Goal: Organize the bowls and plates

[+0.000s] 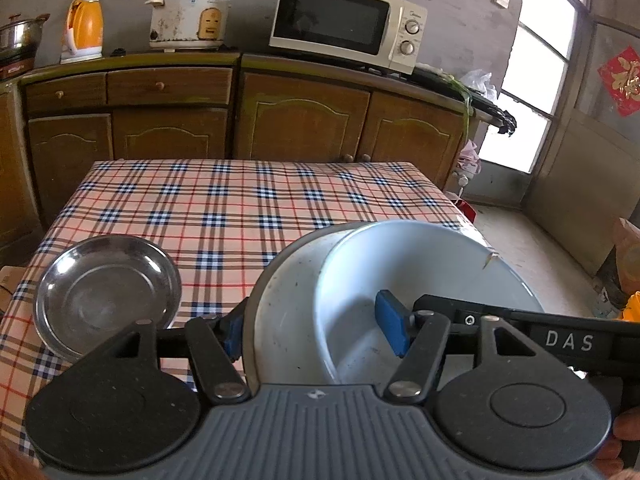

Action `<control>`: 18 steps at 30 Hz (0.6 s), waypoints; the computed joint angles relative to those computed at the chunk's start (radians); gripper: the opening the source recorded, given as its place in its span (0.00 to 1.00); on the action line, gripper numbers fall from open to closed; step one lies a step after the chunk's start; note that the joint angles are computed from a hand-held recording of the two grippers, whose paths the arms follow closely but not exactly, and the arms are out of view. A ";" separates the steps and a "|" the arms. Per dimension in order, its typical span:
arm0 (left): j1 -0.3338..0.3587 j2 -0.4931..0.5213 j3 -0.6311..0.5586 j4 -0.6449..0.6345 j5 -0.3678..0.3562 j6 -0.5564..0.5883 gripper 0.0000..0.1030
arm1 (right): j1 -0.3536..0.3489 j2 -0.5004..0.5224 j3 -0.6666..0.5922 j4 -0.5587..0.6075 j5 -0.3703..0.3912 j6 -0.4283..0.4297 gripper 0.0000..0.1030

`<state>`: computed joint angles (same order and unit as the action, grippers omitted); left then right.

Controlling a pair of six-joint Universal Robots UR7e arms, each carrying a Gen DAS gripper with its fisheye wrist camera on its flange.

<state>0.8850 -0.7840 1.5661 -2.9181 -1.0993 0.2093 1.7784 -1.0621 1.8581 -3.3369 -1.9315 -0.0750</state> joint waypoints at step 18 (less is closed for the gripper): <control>0.007 -0.034 0.032 -0.037 0.031 -0.006 0.63 | 0.025 0.043 -0.037 0.016 0.017 -0.015 0.50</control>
